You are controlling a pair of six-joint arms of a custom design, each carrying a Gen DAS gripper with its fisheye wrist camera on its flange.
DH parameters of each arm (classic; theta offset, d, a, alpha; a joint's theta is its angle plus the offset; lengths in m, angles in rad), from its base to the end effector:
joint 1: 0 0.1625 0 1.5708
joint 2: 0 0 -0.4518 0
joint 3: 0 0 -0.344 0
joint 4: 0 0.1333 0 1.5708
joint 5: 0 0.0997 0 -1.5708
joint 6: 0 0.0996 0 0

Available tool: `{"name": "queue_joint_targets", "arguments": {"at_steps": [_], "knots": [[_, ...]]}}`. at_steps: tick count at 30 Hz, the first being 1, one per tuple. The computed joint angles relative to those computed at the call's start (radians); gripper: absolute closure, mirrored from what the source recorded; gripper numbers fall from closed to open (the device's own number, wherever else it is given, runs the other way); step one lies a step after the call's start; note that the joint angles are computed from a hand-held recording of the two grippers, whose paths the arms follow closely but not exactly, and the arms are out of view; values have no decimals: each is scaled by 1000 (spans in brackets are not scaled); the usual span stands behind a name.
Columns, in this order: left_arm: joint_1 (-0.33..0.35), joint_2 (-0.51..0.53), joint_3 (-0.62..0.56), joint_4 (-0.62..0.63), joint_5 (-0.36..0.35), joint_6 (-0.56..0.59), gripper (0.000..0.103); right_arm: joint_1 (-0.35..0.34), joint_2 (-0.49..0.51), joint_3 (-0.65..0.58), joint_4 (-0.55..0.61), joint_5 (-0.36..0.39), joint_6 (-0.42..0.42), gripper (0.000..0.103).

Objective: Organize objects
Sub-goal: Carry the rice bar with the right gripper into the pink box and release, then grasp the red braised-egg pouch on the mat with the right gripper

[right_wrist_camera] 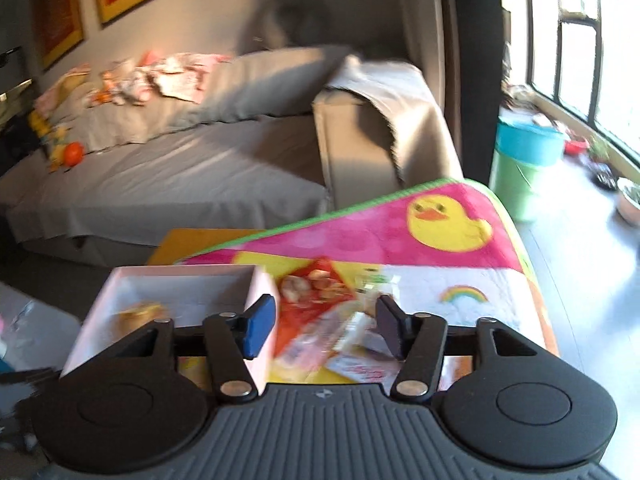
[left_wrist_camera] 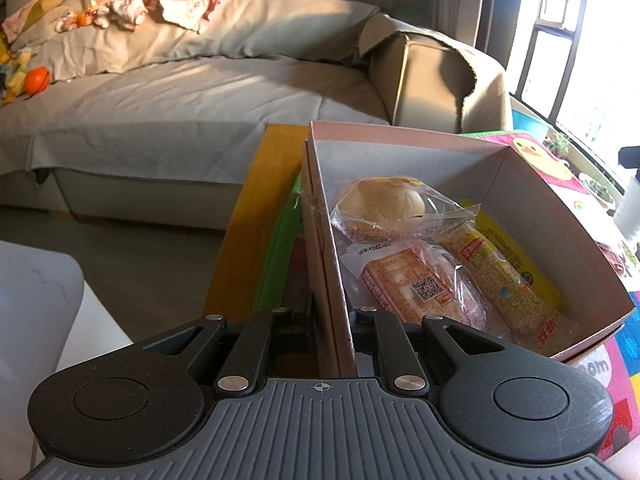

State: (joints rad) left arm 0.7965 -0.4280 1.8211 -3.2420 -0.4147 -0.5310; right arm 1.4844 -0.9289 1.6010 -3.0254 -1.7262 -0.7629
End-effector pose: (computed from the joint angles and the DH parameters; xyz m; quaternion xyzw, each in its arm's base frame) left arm -0.2442 -0.5707 0.0002 0.0255 0.8325 -0.4208 0.3594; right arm 0.0588 -0.6874 0.3107 0.2779 -0.8792 0.3169 0.2220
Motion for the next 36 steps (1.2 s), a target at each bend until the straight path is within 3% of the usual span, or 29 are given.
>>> {"name": "queue_joint_targets", "arguments": {"at_steps": [3, 5, 10, 12, 16, 20, 28, 33, 36], "knots": [[0, -1, 3, 0, -1, 1, 90, -5, 92, -89, -12, -53, -19, 37], [0, -2, 3, 4, -2, 0, 90, -3, 153, -165, 28, -78, 13, 37], [0, -12, 8, 33, -7, -22, 90, 8, 300, -410, 195, -58, 62, 38], [0, -15, 4, 59, -5, -37, 90, 16, 364, -520, 266, -55, 73, 43], [0, -28, 3, 122, -9, -86, 91, 25, 454, -682, 410, -96, 66, 65], [-3, -32, 4, 152, -1, -115, 91, 13, 400, -567, 351, -87, -90, 68], [-8, -30, 18, 125, 2, -106, 91, -62, 114, -201, 356, -34, -203, 68], [-11, -27, 24, 106, 3, -95, 91, -104, -82, 61, 302, -5, -341, 68], [-12, -27, 23, 104, 0, -90, 91, -125, -171, 154, 275, 64, -387, 66]]}}
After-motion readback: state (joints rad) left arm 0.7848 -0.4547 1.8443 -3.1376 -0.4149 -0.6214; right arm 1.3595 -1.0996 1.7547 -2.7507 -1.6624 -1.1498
